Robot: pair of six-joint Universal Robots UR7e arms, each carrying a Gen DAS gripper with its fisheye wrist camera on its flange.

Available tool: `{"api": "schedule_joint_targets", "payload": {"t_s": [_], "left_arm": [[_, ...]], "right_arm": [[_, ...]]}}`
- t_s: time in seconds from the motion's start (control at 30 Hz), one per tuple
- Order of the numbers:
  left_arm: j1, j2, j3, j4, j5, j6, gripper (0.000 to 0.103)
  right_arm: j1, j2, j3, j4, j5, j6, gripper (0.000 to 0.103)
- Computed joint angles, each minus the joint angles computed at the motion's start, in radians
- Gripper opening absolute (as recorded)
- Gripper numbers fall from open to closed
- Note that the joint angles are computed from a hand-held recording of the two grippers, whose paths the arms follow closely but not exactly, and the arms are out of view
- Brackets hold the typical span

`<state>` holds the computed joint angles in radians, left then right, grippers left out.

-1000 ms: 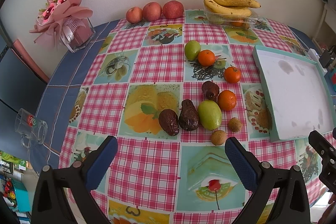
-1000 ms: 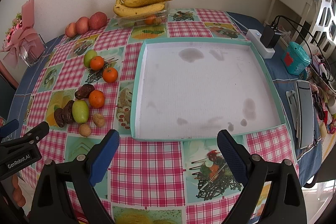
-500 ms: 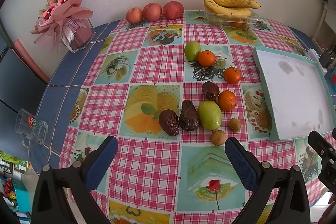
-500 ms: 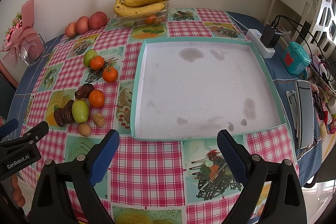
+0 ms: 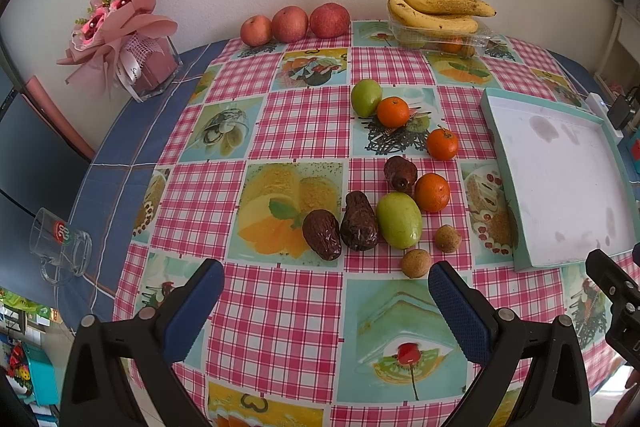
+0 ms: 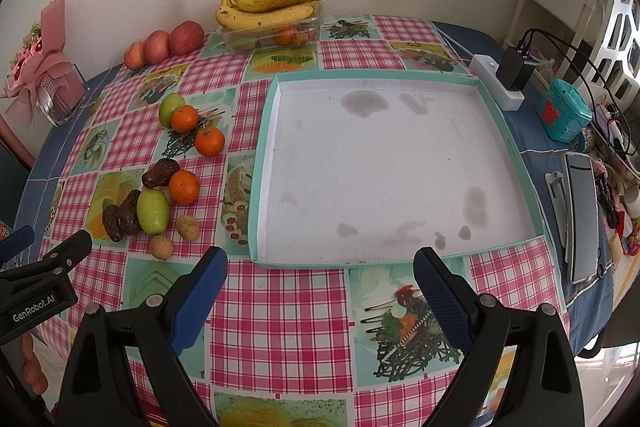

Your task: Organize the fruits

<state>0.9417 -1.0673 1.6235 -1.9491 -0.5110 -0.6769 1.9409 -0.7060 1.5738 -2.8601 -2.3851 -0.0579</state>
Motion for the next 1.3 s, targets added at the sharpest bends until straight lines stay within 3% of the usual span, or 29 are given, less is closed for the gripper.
{"api": "schedule_joint_targets", "payload": {"t_s": [0.7, 0.93, 1.03, 1.23, 1.3], "left_arm": [[0.01, -0.005, -0.003, -0.031, -0.036, 0.026, 0.103], [0.02, -0.017, 0.001, -0.208, -0.043, 0.121, 0.103], [0.025, -0.007, -0.016, -0.298, -0.008, 0.141, 0.103], [0.048, 0.014, -0.013, -0.589, 0.04, 0.223, 0.103], [0.06, 0.017, -0.028, -0.556, 0.048, 0.22, 0.103]], "right_arm": [[-0.005, 0.001, 0.001, 0.015, -0.005, 0.015, 0.094], [-0.007, -0.008, -0.023, 0.05, 0.033, 0.066, 0.094], [0.004, 0.005, -0.058, 0.051, 0.038, 0.071, 0.094], [0.026, 0.07, -0.18, 0.073, 0.081, 0.039, 0.094], [0.027, 0.097, -0.223, 0.09, 0.096, 0.037, 0.092]]}}
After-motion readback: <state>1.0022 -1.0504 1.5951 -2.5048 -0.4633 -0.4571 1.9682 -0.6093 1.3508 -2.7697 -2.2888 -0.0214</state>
